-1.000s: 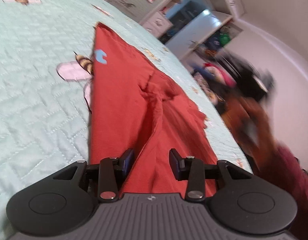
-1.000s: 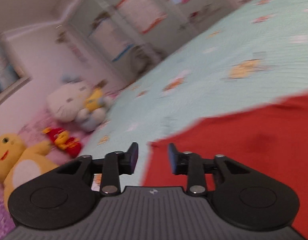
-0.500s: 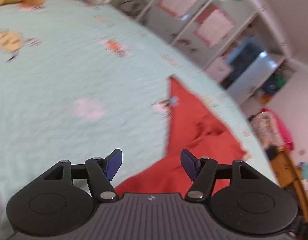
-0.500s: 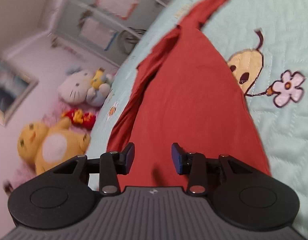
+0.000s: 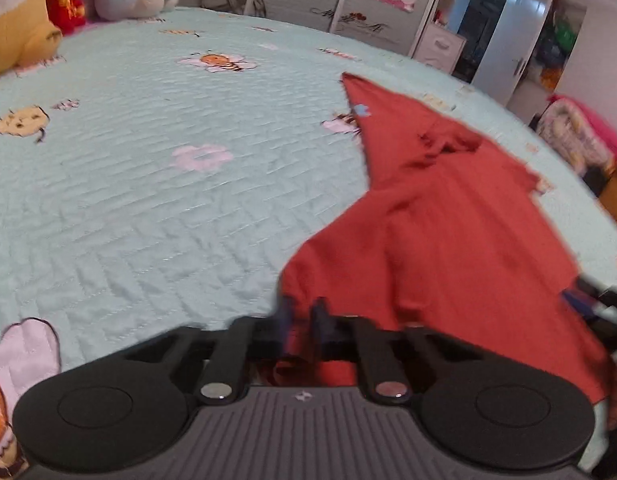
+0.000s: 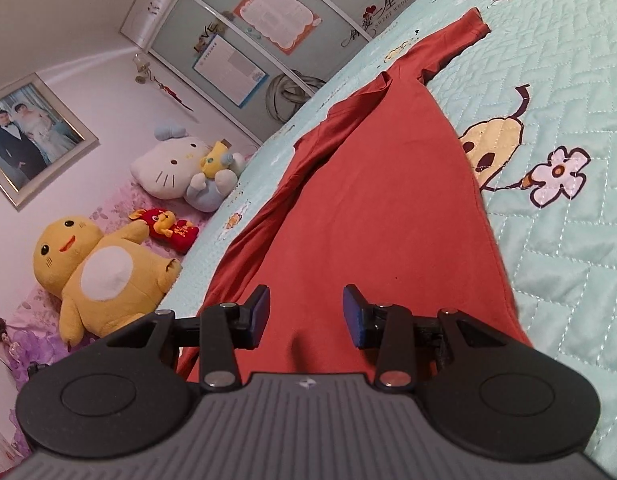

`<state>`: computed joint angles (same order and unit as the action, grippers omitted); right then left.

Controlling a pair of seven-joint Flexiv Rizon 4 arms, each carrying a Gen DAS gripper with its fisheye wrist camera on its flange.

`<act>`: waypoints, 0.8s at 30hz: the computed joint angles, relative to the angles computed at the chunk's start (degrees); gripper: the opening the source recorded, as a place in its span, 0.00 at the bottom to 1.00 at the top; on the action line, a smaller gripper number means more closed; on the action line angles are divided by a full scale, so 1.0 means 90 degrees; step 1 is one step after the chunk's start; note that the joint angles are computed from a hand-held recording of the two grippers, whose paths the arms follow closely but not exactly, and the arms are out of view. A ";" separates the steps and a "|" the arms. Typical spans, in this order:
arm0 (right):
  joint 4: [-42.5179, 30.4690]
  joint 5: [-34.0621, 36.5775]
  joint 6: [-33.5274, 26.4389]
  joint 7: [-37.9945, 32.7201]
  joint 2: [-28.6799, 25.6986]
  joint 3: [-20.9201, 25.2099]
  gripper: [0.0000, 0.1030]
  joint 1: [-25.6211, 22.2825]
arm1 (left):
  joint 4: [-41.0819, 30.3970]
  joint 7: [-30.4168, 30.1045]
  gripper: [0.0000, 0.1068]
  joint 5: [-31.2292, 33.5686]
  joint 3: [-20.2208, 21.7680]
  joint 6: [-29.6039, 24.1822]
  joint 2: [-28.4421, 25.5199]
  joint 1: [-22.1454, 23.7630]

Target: Fold clothes

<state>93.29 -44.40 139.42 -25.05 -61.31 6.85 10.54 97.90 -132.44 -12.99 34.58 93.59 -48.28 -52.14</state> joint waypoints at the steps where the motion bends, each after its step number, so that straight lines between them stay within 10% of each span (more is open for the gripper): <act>1: 0.0037 0.0034 0.0013 -0.0038 0.0017 -0.0015 0.40 0.0015 | 0.0023 -0.0087 0.04 -0.0028 0.0068 0.0098 0.0016 -0.0070; 7: 0.0168 0.0196 0.0014 -0.0216 0.0081 -0.0001 0.40 0.0058 | -0.0767 0.0691 0.04 0.1031 0.1258 -0.0375 0.0120 -0.1203; 15: 0.0143 0.0187 0.0032 -0.0209 0.0042 0.0037 0.40 0.0027 | -0.2274 0.3584 0.21 0.1716 -0.1444 -0.2289 0.0038 0.0097; 17: 0.0165 0.0176 0.0023 -0.0203 0.0062 0.0032 0.40 0.0031 | -0.2334 0.3141 0.21 0.1951 -0.1369 -0.2470 -0.0042 0.0068; 22: 0.0342 0.0063 -0.0256 0.0085 0.0285 0.0110 0.40 -0.0040 | -0.0744 0.1629 0.36 0.1795 -0.1946 0.0018 0.0613 0.0659; 24: 0.0490 -0.0100 -0.0436 0.0346 0.0458 0.0234 0.42 -0.0133 | -0.0222 0.0974 0.43 0.1186 -0.1361 0.0697 0.0639 0.0264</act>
<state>97.70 -45.30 135.49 -21.93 -57.19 8.96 9.34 95.89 -123.68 -2.32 22.33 99.86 -42.53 -49.76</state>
